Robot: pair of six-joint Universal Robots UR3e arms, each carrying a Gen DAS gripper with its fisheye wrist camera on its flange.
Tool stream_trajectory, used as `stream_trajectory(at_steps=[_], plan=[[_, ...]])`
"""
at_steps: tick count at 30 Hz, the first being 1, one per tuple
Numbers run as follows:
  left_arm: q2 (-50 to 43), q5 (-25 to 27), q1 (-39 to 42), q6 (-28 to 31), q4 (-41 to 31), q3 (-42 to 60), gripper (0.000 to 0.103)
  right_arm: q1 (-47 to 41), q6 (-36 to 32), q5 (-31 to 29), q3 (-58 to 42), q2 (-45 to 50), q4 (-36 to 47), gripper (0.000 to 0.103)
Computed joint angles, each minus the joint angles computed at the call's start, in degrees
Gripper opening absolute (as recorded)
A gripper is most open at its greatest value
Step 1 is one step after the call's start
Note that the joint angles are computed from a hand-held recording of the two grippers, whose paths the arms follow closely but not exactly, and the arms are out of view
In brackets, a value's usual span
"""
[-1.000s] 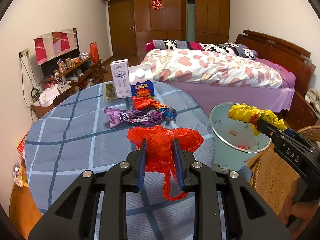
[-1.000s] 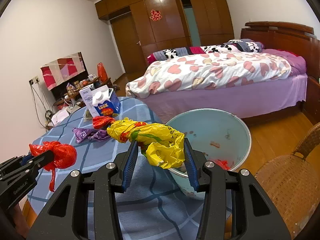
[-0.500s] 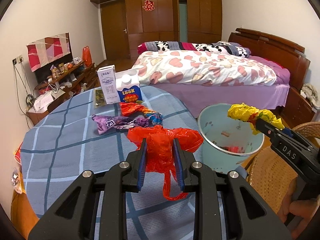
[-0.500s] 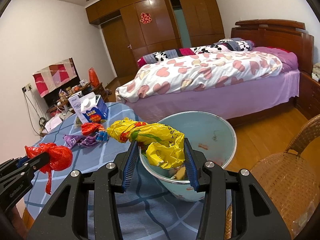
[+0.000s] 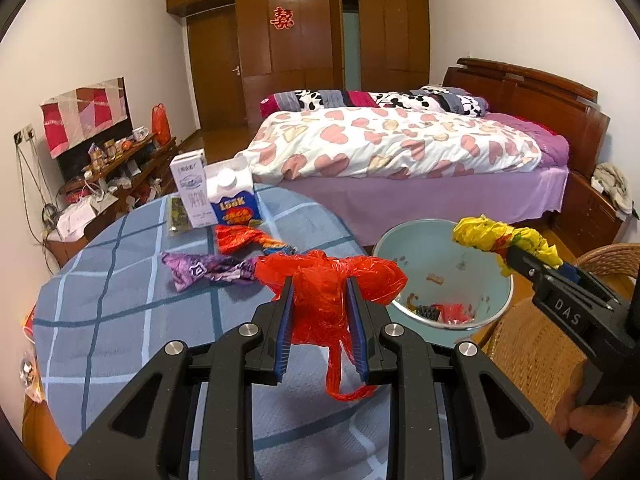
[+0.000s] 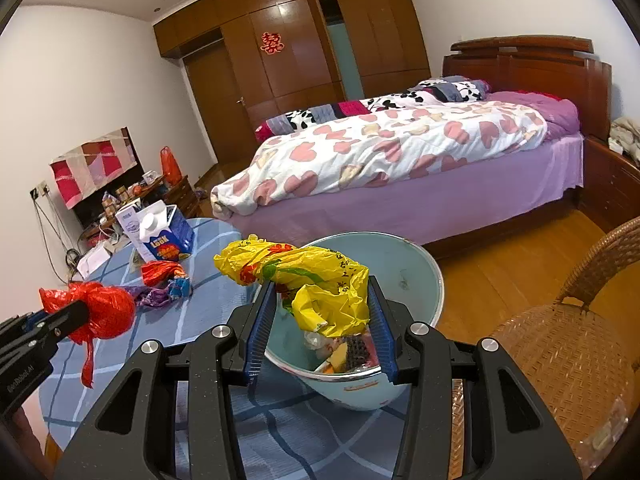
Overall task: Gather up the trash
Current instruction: 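Carry the red bag and yellow wrapper over the blue bin with both grippers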
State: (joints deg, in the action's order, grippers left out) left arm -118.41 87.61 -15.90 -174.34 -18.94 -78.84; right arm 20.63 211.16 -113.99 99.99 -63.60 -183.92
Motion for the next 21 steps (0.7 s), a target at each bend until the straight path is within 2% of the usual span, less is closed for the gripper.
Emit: stream_trajectory(at_steps=[21], plan=[[-6.9, -1.2, -2.1, -0.7, -5.4, 11.7, 0.025, -3.8, 1.1, -1.0, 3.6, -2.0, -1.3, 0.045]])
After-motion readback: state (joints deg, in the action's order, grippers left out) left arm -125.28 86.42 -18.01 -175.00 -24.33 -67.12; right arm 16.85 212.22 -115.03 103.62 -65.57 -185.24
